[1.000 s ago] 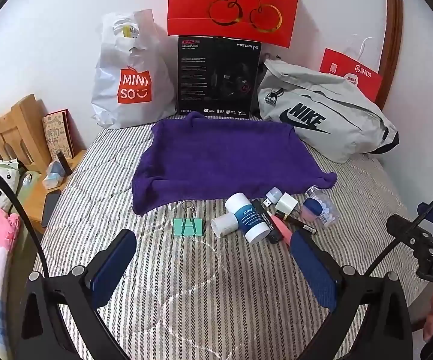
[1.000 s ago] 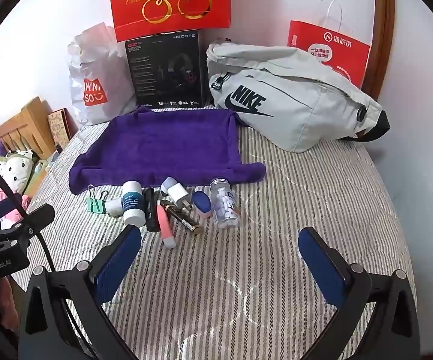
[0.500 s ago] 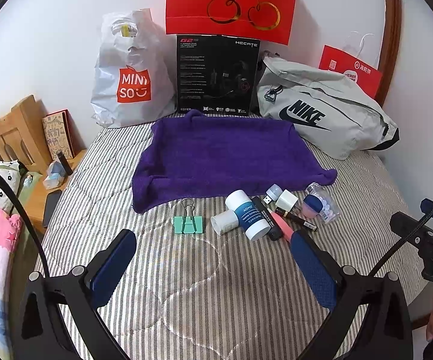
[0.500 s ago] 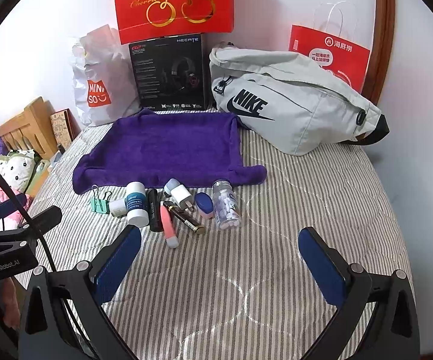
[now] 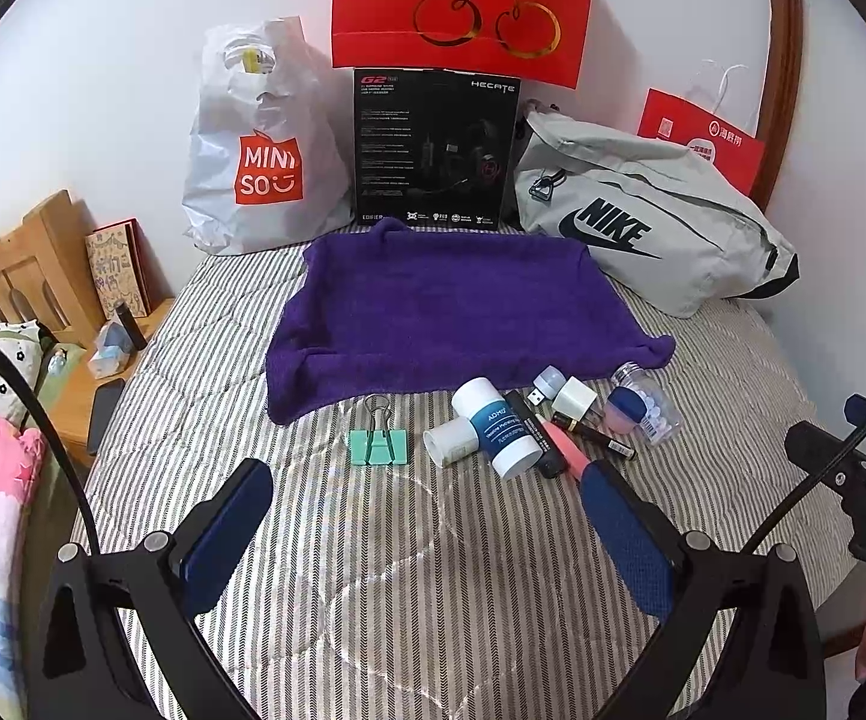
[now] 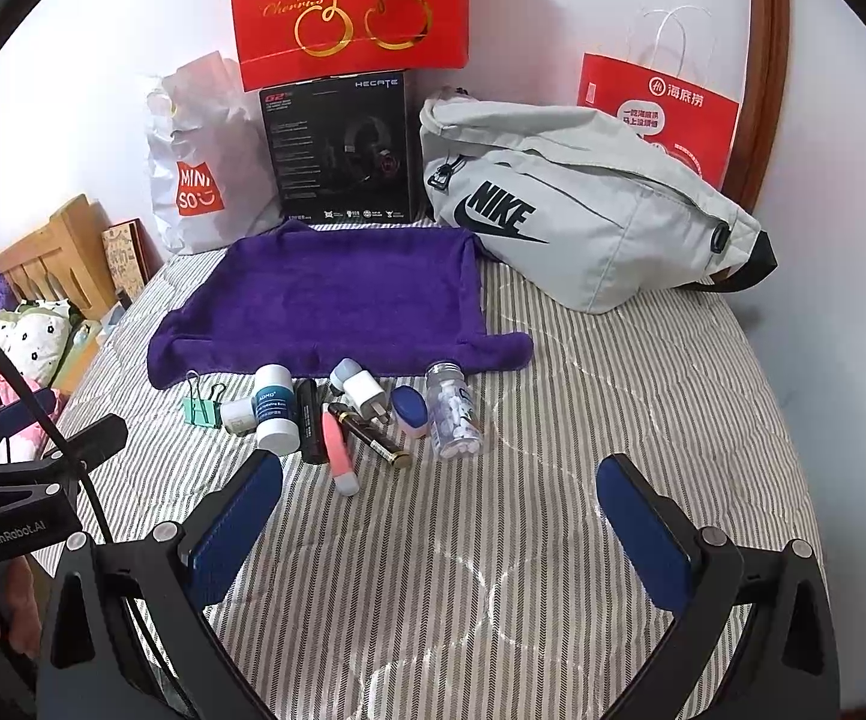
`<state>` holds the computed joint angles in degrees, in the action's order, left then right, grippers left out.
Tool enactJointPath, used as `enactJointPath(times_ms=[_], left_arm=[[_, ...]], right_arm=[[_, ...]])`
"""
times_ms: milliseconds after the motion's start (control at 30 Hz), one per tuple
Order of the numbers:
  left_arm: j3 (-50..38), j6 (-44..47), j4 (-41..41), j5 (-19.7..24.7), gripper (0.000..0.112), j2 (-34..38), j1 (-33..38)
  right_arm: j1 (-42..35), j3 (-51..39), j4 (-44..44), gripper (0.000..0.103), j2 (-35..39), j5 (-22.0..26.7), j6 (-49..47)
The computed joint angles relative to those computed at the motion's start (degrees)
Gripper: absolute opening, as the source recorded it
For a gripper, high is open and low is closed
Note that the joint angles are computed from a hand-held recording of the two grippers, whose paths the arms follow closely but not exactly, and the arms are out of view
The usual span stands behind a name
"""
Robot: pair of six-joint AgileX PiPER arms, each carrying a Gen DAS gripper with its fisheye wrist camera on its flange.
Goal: Organize rigid objects
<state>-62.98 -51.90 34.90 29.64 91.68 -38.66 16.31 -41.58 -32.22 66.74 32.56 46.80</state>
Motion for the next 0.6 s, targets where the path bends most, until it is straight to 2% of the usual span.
enactJointPath(times_ms=[600], left_arm=[[-0.82,0.94,-0.24,1.70,0.103,0.15,-0.28]], right_arm=[[0.63,0.13,-0.26,0.103,-0.34,0.53,0.09]])
